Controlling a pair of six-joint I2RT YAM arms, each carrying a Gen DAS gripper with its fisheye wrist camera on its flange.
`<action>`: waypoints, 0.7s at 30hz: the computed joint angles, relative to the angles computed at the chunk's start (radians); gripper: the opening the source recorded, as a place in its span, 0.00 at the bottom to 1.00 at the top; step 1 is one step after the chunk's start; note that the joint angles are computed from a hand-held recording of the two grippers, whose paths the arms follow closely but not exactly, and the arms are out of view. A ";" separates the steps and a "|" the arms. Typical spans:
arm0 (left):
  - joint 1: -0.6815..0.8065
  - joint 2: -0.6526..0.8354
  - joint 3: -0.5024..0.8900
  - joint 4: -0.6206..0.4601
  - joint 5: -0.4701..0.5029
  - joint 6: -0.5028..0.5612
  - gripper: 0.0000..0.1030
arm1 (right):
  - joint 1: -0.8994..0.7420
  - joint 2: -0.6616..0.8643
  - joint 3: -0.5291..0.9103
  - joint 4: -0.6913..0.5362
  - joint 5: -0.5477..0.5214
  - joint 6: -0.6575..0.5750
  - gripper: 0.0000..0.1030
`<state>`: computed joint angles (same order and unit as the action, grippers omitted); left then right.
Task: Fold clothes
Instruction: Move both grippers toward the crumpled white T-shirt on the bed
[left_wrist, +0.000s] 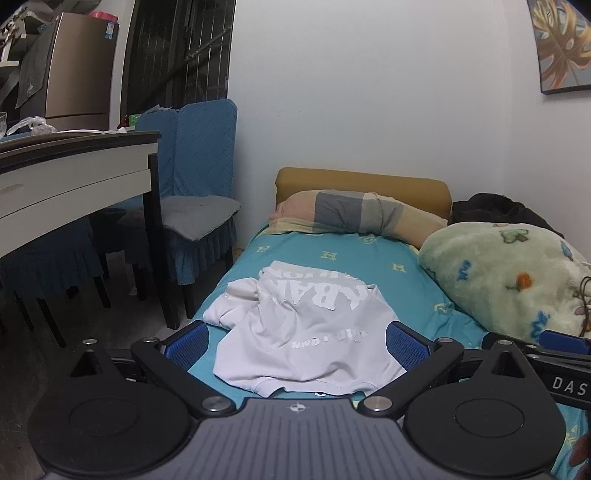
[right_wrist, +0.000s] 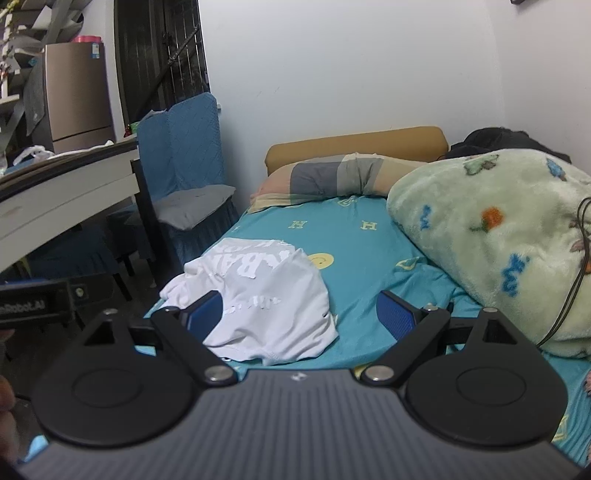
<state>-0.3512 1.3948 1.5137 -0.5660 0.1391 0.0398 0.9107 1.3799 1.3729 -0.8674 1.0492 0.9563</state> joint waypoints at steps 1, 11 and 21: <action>-0.002 0.002 0.001 0.004 -0.003 0.005 1.00 | 0.000 0.005 0.006 -0.005 0.005 0.005 0.89; -0.010 -0.002 -0.014 0.025 -0.012 -0.003 1.00 | 0.001 -0.005 -0.011 0.023 -0.005 0.039 0.89; -0.023 0.015 0.005 0.002 -0.026 -0.029 1.00 | 0.010 -0.022 -0.018 0.001 0.020 0.063 0.89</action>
